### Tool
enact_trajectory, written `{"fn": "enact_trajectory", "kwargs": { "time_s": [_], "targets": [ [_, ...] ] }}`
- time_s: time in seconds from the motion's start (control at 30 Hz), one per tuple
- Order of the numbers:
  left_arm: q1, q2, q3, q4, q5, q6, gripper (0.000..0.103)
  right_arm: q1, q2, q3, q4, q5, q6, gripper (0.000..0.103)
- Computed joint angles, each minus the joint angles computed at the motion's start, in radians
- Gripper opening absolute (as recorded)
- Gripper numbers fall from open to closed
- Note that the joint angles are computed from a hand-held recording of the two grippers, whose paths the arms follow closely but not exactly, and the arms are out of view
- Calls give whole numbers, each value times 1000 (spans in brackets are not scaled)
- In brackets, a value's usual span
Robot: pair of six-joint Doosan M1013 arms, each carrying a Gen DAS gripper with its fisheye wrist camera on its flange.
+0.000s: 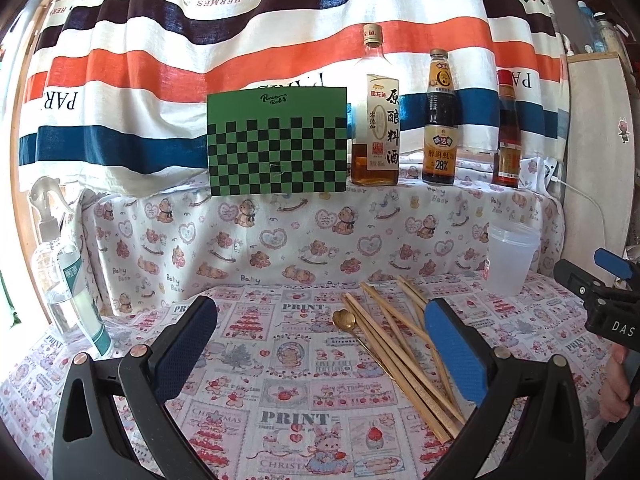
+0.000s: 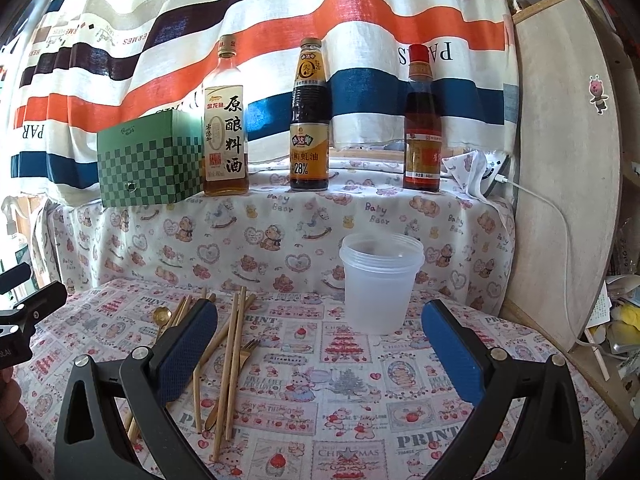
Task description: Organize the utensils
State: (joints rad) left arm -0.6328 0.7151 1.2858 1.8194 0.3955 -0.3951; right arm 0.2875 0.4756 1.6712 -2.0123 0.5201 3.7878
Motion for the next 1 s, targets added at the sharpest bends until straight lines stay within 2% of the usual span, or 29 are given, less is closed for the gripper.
{"fn": "enact_trajectory", "kwargs": {
  "time_s": [0.8,0.9,1.0],
  "targets": [
    [0,1,-5,-39,-10,46,103,9,-2,3,1,8,-18,103],
    [2,3,-11,-85,-17,90,103,7,-5,7,-7,-2,1,103],
    [3,9,-29,-209,-9,207,103,5,-4,1,12,-17,-26,103]
  ]
}}
